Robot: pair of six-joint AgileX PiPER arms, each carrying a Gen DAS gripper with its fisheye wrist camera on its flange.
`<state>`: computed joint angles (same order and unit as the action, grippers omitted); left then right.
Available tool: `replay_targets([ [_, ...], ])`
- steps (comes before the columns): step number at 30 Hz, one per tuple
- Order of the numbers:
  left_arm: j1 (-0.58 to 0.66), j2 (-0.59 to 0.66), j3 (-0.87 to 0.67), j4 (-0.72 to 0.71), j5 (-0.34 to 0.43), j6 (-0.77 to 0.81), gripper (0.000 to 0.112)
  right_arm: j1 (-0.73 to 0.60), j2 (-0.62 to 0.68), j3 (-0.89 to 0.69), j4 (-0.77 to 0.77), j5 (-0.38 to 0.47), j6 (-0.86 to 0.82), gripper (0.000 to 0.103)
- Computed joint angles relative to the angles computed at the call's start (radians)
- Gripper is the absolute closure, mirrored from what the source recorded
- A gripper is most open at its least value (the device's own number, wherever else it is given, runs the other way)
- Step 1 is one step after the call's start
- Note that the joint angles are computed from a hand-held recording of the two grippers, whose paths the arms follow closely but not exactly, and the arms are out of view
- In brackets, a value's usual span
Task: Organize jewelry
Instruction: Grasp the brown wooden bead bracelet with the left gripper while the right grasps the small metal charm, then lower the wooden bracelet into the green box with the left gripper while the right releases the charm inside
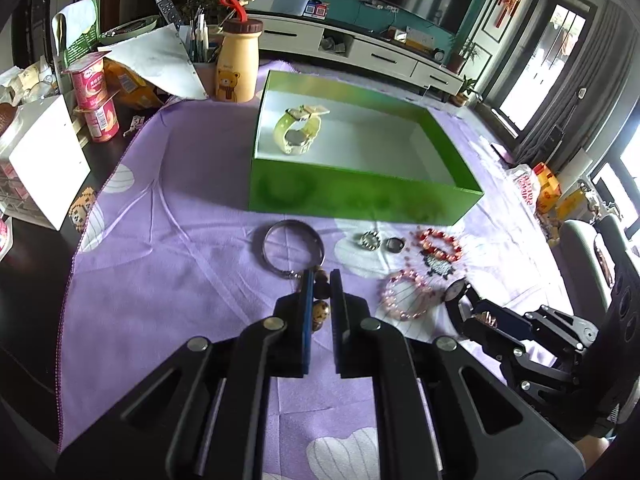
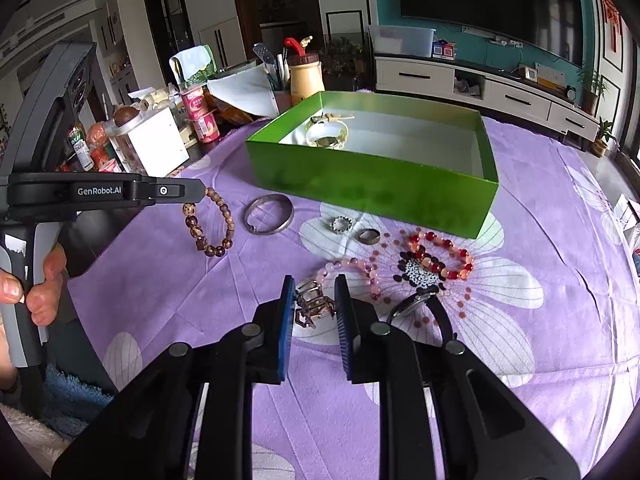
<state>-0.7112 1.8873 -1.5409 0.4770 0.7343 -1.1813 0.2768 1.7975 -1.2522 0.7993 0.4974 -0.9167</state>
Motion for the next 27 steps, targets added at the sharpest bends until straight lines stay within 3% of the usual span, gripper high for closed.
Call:
replay_targets([
  [16, 0.047, 0.057, -0.200, -0.060, 0.059, 0.144, 0.105, -0.036, 0.021, -0.134, 0.024, 0.037, 0.026, 0.083],
  [23, 0.095, 0.185, -0.477, -0.117, 0.168, 0.277, 0.105, -0.059, 0.098, -0.297, -0.009, 0.073, 0.092, 0.083],
  [27, 0.127, 0.314, -0.721, -0.167, 0.272, 0.361, 0.105, -0.067, 0.166, -0.421, -0.044, 0.107, 0.147, 0.083],
])
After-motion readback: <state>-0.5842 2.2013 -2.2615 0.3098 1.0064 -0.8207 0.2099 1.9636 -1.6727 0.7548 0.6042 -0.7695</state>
